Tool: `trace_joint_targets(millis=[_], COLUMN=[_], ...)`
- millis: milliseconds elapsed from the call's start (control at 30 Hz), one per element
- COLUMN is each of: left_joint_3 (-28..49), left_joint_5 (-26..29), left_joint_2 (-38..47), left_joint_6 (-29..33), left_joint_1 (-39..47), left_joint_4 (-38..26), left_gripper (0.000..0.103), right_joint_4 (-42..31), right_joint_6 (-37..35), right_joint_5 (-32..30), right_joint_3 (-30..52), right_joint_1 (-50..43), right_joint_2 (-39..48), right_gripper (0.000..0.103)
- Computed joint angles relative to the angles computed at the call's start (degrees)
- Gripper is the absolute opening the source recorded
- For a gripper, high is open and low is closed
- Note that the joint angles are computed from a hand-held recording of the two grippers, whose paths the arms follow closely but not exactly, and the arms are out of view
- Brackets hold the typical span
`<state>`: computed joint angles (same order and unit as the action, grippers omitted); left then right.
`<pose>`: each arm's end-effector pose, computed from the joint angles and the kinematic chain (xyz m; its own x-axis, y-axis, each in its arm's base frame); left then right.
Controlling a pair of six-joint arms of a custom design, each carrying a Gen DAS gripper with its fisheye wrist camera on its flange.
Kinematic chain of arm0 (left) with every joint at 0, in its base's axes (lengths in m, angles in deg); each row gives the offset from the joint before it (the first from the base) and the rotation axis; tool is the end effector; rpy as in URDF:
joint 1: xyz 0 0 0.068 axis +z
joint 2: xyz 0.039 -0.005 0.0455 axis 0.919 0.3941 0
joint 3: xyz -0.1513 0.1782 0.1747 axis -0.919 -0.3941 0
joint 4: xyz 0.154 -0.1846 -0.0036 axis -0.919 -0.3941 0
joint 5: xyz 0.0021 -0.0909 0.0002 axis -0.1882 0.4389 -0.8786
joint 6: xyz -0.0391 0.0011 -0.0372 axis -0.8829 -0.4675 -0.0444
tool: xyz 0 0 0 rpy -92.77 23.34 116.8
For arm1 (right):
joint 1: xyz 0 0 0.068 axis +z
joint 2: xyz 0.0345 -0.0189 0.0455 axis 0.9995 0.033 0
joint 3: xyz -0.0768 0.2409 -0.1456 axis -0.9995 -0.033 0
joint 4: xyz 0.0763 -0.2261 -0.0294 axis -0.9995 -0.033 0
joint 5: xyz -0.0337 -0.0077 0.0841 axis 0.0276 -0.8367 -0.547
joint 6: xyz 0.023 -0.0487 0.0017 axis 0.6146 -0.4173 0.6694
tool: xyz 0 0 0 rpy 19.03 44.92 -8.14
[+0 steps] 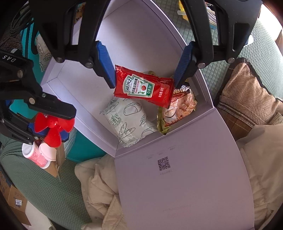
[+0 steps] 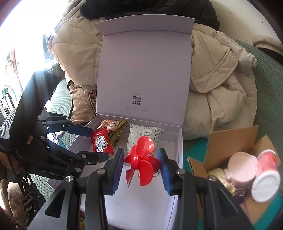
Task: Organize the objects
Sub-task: 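Lower the ketchup sachet into the box with the left tool while the right tool drops the red fan inside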
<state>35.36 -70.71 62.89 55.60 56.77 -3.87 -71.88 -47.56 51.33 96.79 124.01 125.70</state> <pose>0.3241 -0.0660 0.1883 -0.7272 0.4230 -0.5406 0.5294 0.8470 -0.0495 0.2545 0.1732 0.1846 -0.6435 -0.1942 -0.7404 -0.2839 0.9589 -0.0048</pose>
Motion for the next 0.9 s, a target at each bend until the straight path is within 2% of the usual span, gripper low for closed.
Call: trace_joint_targets(millis=[467,900], left_joint_3=[4.78,5.53], left_joint_5=[0.02,-0.73], left_joint_2=[6.19,7.99], left_joint_6=[0.85,-0.37], left_joint_1=[1.79,1.43], left_joint_4=[0.28,1.40], left_gripper=[0.065,0.065], right_joint_4=[0.92,0.75], right_joint_6=[-6.99,-6.60], right_joint_5=[-3.54,-6.61], right_joint_3=[7.36,12.21], right_joint_1=[-1.83,-3.35], right_joint_2=[6.30,13.34], right_gripper=[0.040,0.040])
